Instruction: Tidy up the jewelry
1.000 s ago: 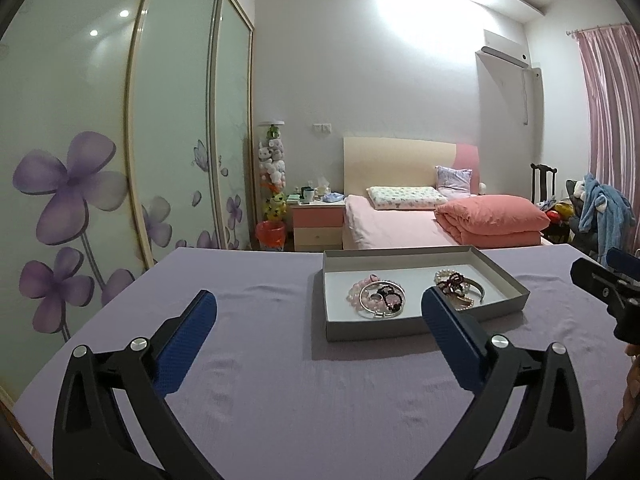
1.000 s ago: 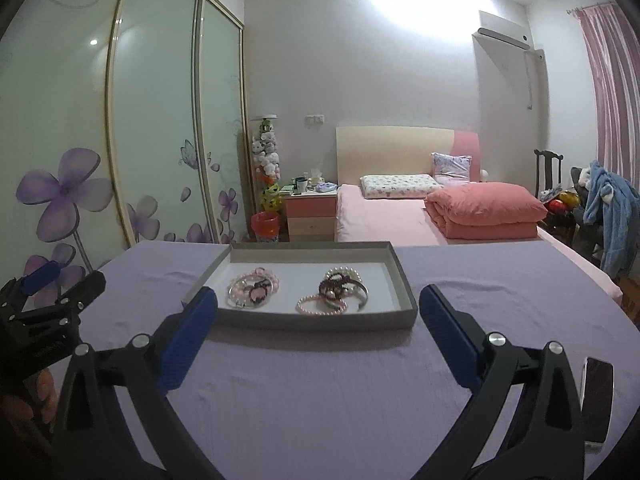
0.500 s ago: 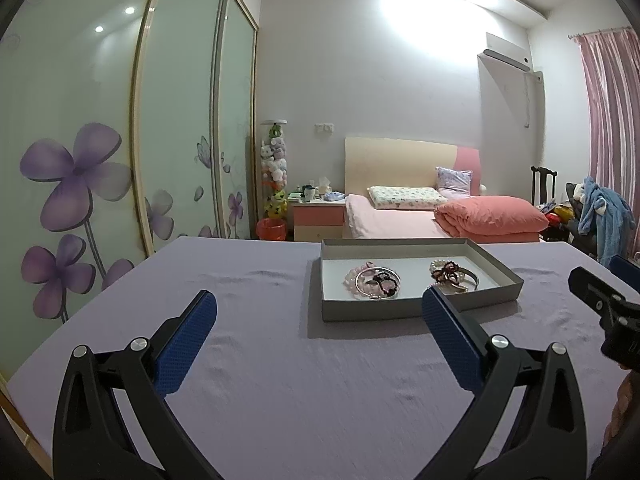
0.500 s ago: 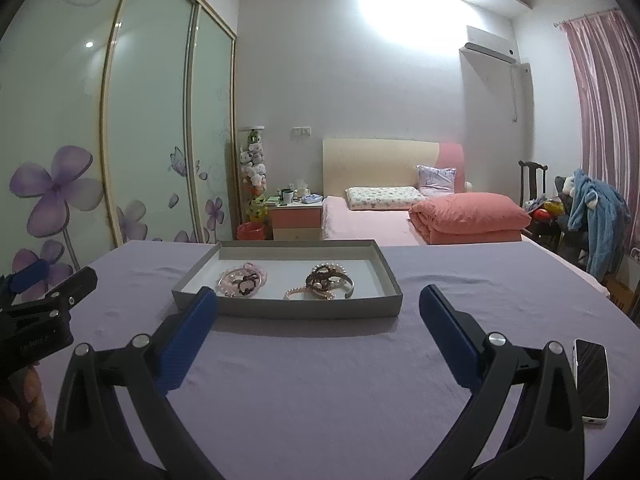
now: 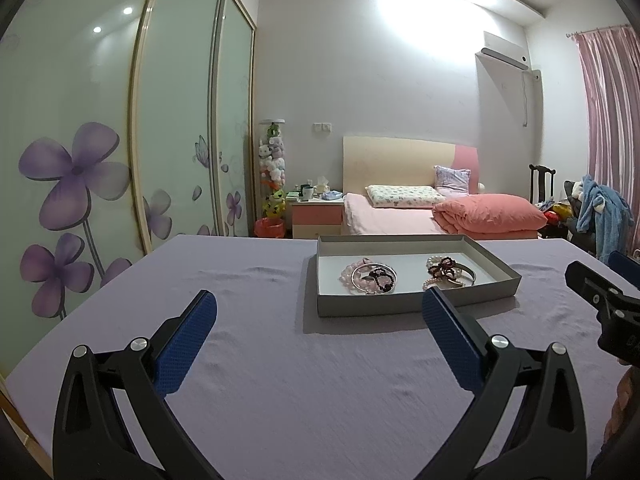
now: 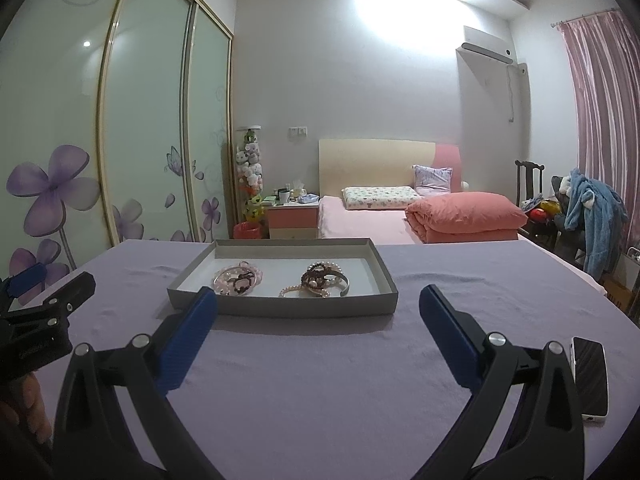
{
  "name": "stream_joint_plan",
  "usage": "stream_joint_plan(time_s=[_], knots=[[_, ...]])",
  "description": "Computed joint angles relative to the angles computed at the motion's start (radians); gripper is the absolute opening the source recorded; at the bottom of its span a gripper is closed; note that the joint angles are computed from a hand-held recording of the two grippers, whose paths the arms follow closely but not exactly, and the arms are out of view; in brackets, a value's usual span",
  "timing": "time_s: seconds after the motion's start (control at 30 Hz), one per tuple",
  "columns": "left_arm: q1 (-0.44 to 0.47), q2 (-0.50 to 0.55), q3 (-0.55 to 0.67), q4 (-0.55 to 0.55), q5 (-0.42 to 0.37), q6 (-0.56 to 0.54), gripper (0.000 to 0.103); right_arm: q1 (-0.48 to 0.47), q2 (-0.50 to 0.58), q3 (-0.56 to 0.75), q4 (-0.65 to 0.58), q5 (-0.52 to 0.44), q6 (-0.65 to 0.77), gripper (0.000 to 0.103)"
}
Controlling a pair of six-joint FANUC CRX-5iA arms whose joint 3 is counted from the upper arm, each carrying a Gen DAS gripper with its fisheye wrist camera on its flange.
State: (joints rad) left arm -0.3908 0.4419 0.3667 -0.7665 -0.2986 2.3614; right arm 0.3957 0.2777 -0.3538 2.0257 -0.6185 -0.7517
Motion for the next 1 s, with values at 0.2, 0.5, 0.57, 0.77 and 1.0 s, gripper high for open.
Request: stream_joint_plan(time_s=[0.2, 0.5, 0.57, 0.77, 1.0], knots=[[-0.001, 0.000, 0.001, -0.002, -0.001, 0.003, 0.101, 0.000, 0.001, 0.002, -0.007, 0.005, 0.004, 0.099], [-0.002, 0.001, 0.001, -0.003, -0.003, 0.005, 0.101, 0.000, 0.004, 0.004, -0.011, 0.010, 0.004, 0.099], [-0.002, 0.001, 0.002, -0.004, -0.004, 0.007, 0.101, 0.000, 0.004, 0.005, -0.012, 0.011, 0.005, 0.099], [-0.001, 0.002, 0.000, 0.004, -0.001, -0.001, 0.101, 0.000, 0.004, 0.005, -0.012, 0.011, 0.005, 0.099], [-0.005, 0.001, 0.000, 0.002, -0.005, 0.004, 0.101, 0.001, 0.004, 0.006, -0.014, 0.011, 0.007, 0.099]])
